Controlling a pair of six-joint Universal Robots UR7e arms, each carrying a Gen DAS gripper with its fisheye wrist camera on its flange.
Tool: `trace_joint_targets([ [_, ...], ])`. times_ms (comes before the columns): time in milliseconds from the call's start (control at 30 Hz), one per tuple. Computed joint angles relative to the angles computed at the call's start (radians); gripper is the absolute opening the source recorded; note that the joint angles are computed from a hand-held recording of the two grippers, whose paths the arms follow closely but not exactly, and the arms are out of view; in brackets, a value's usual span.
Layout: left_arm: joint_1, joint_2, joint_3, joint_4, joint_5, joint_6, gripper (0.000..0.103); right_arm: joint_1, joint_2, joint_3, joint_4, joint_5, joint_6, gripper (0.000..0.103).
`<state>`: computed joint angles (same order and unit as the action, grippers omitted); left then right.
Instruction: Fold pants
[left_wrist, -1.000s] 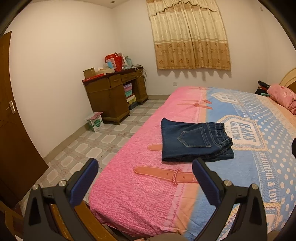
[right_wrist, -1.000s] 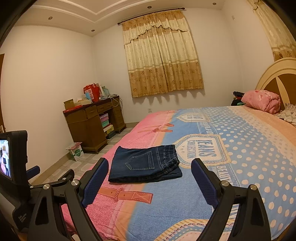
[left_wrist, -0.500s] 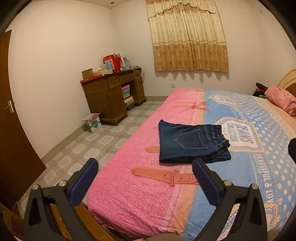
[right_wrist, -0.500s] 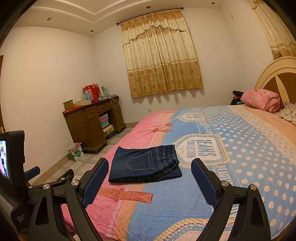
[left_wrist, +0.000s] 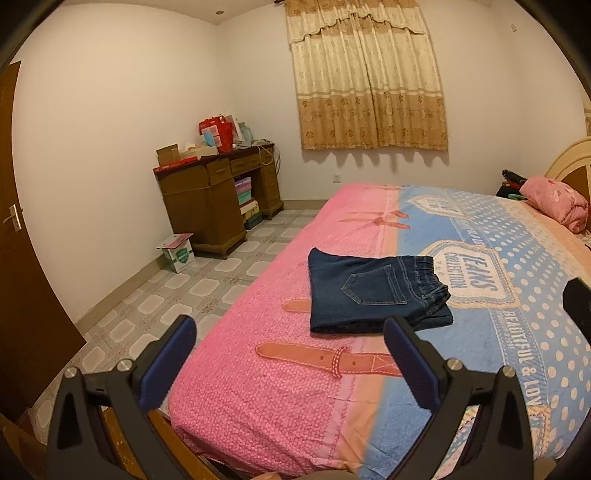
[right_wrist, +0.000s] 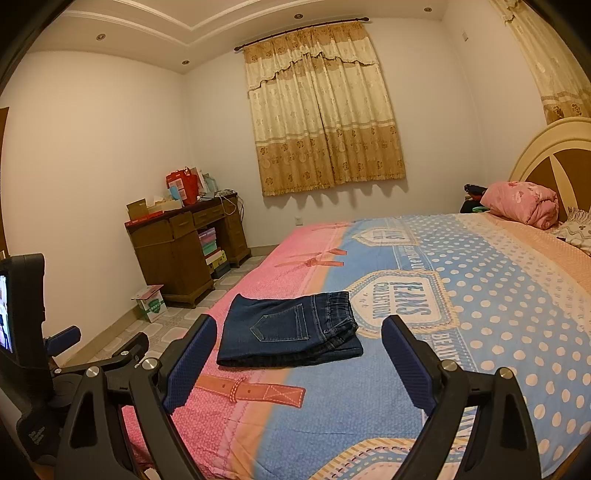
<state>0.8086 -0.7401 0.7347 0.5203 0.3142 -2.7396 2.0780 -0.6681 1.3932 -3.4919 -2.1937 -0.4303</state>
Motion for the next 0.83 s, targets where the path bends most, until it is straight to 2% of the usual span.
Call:
trace_joint_targets([
  [267,-0.001,0.005,-0.008,0.023,0.005,-0.034,0.103,0.002,-0.004,0.002,-0.005,-0.017,0.015,0.092],
  [567,0.002,0.036,-0.066,0.151,0.027,-0.162,0.103,0.003,-0.002,0.003,-0.015,-0.034,0.03,0.092],
  [667,0.001,0.002,-0.012,0.092,0.055,-0.133,0.103,0.003,-0.001,0.003,-0.017,-0.037,0.031,0.092],
  [833,-0.001,0.01,-0.018,0.075,0.029,-0.096,0.103,0.002,-0.003,0.008,-0.015,-0.037,0.037,0.092],
])
